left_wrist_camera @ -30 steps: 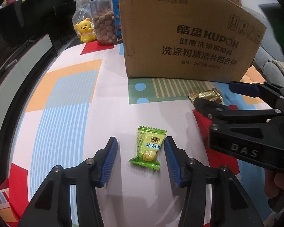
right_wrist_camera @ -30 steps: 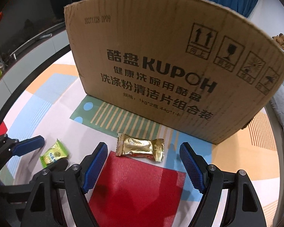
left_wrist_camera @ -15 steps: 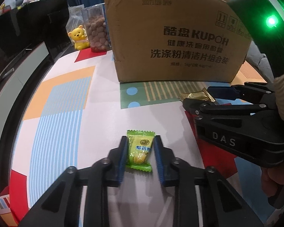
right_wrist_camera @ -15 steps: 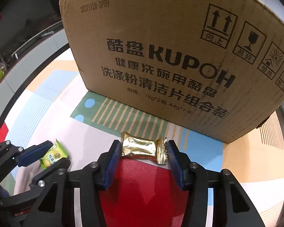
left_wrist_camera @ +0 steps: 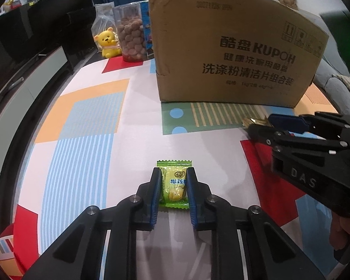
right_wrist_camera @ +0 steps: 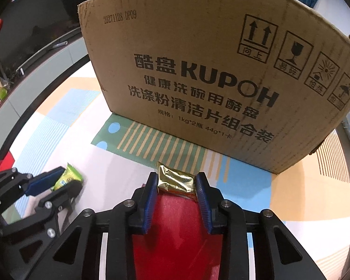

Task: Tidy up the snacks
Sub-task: 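Grasp the yellow-green candy with the left tool while the right tool grasps the gold candy, then carry both held candies up and over the open cardboard box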

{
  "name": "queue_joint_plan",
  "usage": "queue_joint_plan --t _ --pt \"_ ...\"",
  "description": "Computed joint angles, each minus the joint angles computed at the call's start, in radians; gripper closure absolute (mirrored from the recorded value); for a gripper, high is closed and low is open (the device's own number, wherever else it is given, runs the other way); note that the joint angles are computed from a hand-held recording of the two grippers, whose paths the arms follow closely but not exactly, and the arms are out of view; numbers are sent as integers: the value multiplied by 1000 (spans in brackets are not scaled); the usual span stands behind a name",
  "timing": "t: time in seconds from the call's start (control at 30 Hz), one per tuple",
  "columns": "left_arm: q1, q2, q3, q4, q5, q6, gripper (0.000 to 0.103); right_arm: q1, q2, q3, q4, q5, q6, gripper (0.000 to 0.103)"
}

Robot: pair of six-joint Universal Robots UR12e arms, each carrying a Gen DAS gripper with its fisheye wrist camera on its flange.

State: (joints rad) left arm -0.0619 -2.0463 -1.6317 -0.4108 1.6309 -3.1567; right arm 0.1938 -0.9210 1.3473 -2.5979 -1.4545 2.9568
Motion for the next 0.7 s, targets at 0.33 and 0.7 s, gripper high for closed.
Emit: queue_joint_plan --t 0.33,0.7 --pt "3 1 3 12 -1 -12 82 -1 -43 49 -43 15 1 70" --pt "5 17 4 23 8 -39 82 -1 -82 76 -69 19 3 70"
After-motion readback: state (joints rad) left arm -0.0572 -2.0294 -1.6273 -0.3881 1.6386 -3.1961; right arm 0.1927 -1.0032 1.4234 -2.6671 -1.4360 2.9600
